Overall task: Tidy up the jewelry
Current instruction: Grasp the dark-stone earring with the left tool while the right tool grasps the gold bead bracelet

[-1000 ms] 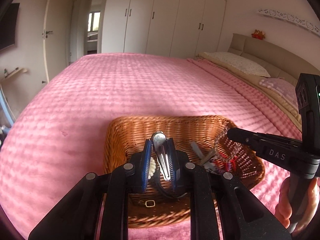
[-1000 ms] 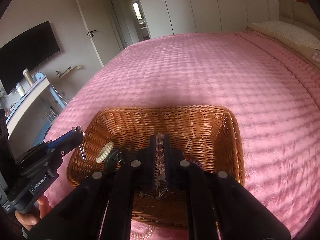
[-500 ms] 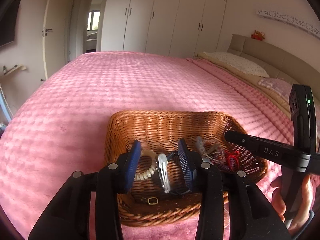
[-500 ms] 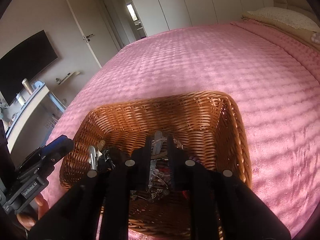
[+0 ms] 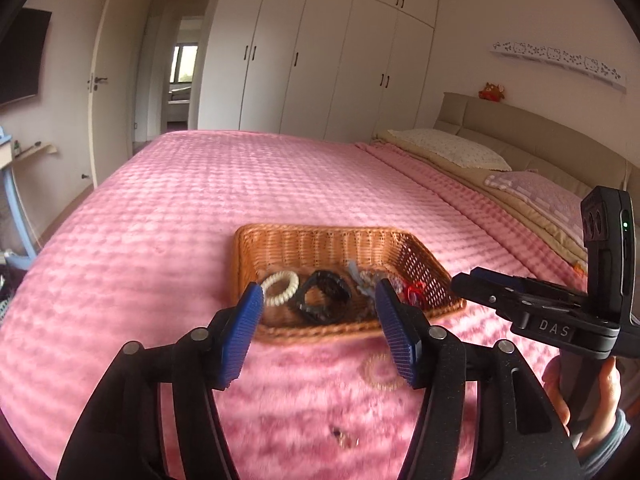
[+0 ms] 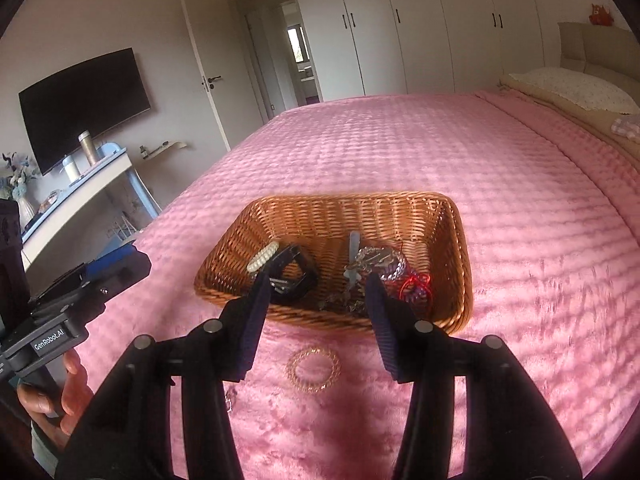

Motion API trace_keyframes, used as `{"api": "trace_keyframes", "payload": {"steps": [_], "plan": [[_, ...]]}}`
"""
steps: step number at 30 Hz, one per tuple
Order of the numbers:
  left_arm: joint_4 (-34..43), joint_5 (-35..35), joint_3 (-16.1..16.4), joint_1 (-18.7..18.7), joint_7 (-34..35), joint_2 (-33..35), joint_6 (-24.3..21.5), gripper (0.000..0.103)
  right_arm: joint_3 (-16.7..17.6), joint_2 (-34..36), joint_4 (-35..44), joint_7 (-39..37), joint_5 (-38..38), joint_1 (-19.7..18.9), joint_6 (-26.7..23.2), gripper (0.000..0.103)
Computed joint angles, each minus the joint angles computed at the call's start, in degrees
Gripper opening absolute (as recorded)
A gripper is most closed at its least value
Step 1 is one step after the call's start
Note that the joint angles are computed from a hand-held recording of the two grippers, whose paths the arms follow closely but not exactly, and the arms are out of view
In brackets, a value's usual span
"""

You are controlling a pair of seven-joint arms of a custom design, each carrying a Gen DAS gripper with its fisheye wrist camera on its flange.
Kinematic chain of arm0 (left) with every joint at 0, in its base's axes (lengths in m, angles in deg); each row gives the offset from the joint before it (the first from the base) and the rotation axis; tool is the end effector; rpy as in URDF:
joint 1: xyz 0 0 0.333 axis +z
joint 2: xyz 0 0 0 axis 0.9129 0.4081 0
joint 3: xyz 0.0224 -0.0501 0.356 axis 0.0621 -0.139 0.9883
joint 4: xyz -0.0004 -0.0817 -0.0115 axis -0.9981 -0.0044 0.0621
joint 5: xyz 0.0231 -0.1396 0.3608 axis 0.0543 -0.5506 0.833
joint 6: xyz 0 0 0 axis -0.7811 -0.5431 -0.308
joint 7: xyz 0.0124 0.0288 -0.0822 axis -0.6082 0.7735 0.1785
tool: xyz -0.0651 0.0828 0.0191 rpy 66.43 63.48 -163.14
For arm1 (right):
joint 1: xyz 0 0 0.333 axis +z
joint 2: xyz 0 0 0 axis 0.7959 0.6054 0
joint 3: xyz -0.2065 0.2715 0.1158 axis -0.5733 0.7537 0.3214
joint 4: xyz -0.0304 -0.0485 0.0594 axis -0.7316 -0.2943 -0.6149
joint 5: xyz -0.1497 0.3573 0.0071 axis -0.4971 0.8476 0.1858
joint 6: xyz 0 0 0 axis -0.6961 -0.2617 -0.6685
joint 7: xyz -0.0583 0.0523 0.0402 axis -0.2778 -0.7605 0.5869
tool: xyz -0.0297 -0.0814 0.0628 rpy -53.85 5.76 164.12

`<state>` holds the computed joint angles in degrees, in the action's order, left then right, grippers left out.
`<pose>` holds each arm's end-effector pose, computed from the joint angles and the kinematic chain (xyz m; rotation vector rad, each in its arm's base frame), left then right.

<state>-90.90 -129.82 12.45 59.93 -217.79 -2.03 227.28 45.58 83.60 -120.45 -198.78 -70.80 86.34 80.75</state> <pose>0.5825 -0.1436 0.4714 -1.1333 2.2186 -1.4068 0.4921 0.4094 0.4649 -1.3635 1.8301 -0.7074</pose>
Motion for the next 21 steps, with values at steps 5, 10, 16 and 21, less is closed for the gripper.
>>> {"api": "trace_keyframes", "payload": {"steps": [5,10,16,21], "plan": [[-5.5,-0.1,1.2,0.8,1.3,-2.6,-1.5,0.057,0.8,1.4,-0.4,-0.7,2.1,1.4,-1.3,0.046],[-7.9,2.4,1.3,0.6,0.0,-1.6,-1.0,0.057,0.2,4.5,0.4,-1.1,5.2,2.1,-0.5,0.046],[-8.4,6.8,0.5,0.4,-2.5,1.0,-0.3,0.057,-1.7,8.4,1.9,-4.0,10.2,2.4,1.4,0.046],[-8.3,6.4,-0.5,0.3,-2.1,2.3,2.2,0.057,-3.8,9.4,1.6,-3.0,11.3,2.7,4.4,0.046]]}}
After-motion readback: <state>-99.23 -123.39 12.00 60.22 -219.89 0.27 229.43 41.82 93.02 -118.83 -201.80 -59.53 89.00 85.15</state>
